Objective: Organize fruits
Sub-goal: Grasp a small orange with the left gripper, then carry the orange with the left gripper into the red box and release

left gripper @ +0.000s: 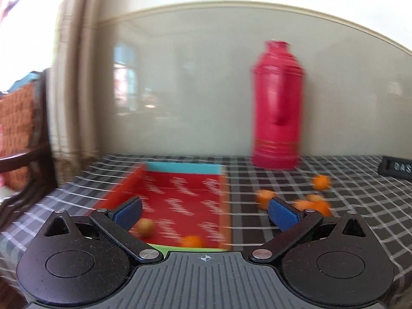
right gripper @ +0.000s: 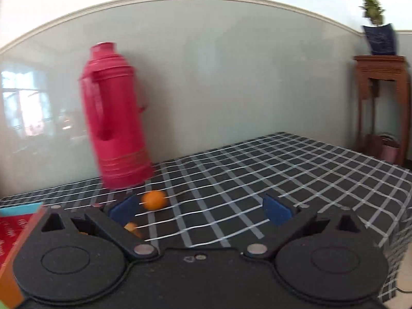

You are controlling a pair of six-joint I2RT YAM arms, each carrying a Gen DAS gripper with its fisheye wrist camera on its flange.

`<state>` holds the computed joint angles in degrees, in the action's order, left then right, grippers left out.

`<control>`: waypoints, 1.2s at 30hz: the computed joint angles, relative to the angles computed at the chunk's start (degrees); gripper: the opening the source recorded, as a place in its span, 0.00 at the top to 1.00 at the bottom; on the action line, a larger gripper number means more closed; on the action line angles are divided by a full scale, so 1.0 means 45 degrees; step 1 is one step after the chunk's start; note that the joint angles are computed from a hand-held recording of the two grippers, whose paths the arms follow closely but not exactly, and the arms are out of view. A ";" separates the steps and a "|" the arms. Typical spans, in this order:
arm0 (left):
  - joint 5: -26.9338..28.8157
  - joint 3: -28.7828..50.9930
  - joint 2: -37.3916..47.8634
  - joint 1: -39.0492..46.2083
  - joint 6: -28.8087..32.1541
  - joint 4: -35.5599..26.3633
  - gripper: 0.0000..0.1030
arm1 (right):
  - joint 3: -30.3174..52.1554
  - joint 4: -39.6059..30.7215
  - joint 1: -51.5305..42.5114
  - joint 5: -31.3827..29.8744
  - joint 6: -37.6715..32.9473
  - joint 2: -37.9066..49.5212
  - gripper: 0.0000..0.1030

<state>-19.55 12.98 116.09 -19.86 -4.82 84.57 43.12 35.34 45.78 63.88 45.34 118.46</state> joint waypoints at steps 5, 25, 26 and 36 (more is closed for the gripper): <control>-0.0609 0.1635 0.0377 -0.2034 -0.0266 -0.2056 0.00 | -0.0284 -0.2935 -0.0154 0.1323 0.2679 -0.0376 0.06; -0.0536 0.7205 0.2717 -0.4745 -0.0824 -0.7472 0.45 | -0.3348 -0.0171 -0.1019 0.0679 0.3336 -0.1614 0.06; -0.0685 0.7367 0.2857 -0.4795 -0.0873 -0.7531 0.45 | -0.3395 0.0048 -0.1025 0.0620 0.3130 -0.1582 0.06; -0.0304 0.8057 0.3401 -0.4578 -0.1491 -0.7923 0.67 | -0.3329 -0.0052 -0.1062 0.0553 0.2918 -0.1469 0.06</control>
